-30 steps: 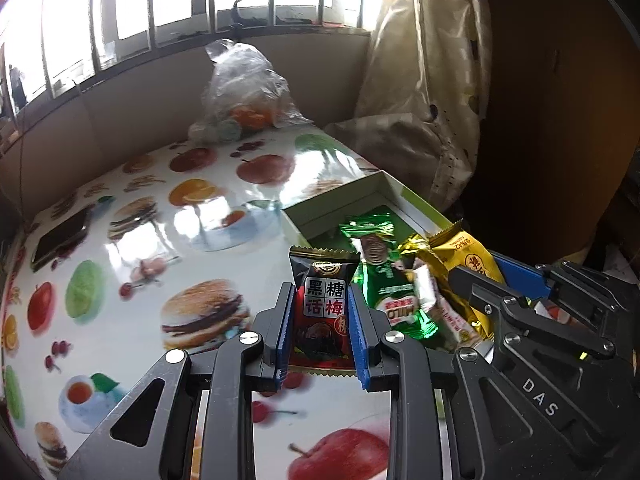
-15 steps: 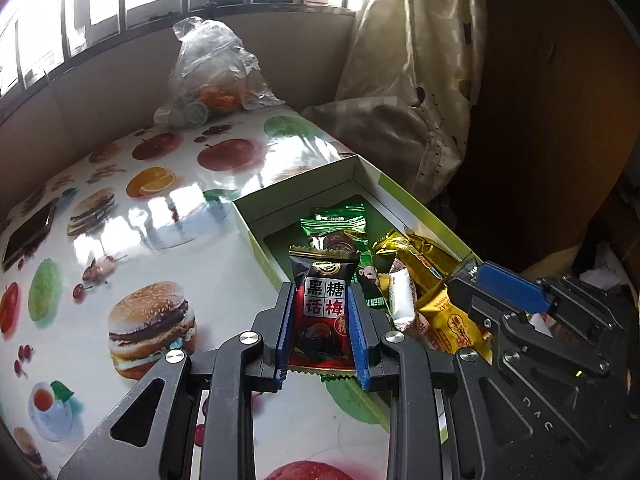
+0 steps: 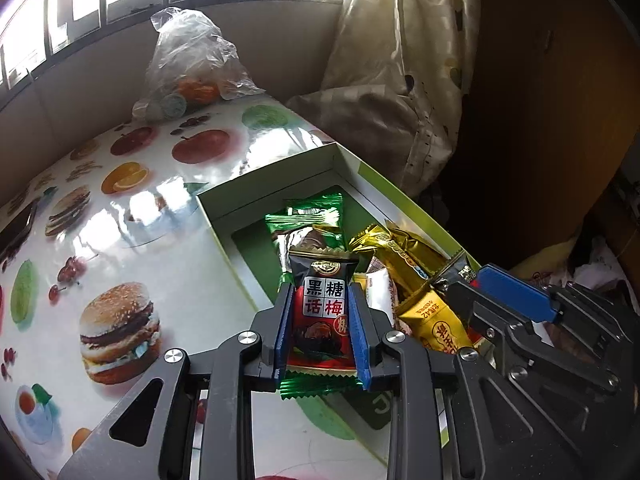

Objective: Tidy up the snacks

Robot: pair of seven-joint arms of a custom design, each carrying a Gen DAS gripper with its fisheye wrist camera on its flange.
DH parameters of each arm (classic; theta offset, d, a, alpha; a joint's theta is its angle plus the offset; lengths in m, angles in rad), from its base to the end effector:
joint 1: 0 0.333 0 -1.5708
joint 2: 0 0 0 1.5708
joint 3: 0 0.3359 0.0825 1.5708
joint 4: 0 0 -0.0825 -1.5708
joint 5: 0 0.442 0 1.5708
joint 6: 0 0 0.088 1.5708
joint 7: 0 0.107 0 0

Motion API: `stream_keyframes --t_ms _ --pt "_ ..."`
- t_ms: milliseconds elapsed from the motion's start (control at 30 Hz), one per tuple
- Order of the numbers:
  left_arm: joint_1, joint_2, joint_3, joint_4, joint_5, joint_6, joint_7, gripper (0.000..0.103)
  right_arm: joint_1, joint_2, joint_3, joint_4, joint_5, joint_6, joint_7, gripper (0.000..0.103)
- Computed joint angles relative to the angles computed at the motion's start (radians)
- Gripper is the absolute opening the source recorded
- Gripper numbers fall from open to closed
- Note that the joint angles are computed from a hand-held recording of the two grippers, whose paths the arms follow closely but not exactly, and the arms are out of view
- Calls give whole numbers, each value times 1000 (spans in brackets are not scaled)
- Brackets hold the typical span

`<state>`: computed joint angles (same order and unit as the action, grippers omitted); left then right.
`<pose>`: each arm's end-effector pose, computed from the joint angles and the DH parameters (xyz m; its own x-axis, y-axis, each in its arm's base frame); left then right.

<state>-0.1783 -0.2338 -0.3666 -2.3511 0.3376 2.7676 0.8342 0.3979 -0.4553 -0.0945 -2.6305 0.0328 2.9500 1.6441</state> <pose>0.4671 -0.3077 0.4756 -0.1313 -0.9877 0.0853 -0.7778 0.0493 -0.6266 0.4543 0.1387 0.4717 0.2373 -0.9641 -0.1192 -0.7189 -0.0918 -0.6891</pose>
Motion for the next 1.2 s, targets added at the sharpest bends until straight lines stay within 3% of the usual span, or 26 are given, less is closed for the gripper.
stream_keyframes --t_ms 333,500,767,1200 --pt "4 -37 -15 -28 -20 34 5 36 8 -30 -12 -26 9 15 -4 27" --pt "12 -80 -32 -52 -21 32 -1 37 -26 -61 22 -49 -25 14 40 32" --pt "46 -197 -81 -121 -24 -5 -60 37 -48 -130 56 -105 -85 24 94 36" --pt "58 -362 -143 -276 -51 -78 -142 37 -21 -232 85 -218 -155 2 148 44"
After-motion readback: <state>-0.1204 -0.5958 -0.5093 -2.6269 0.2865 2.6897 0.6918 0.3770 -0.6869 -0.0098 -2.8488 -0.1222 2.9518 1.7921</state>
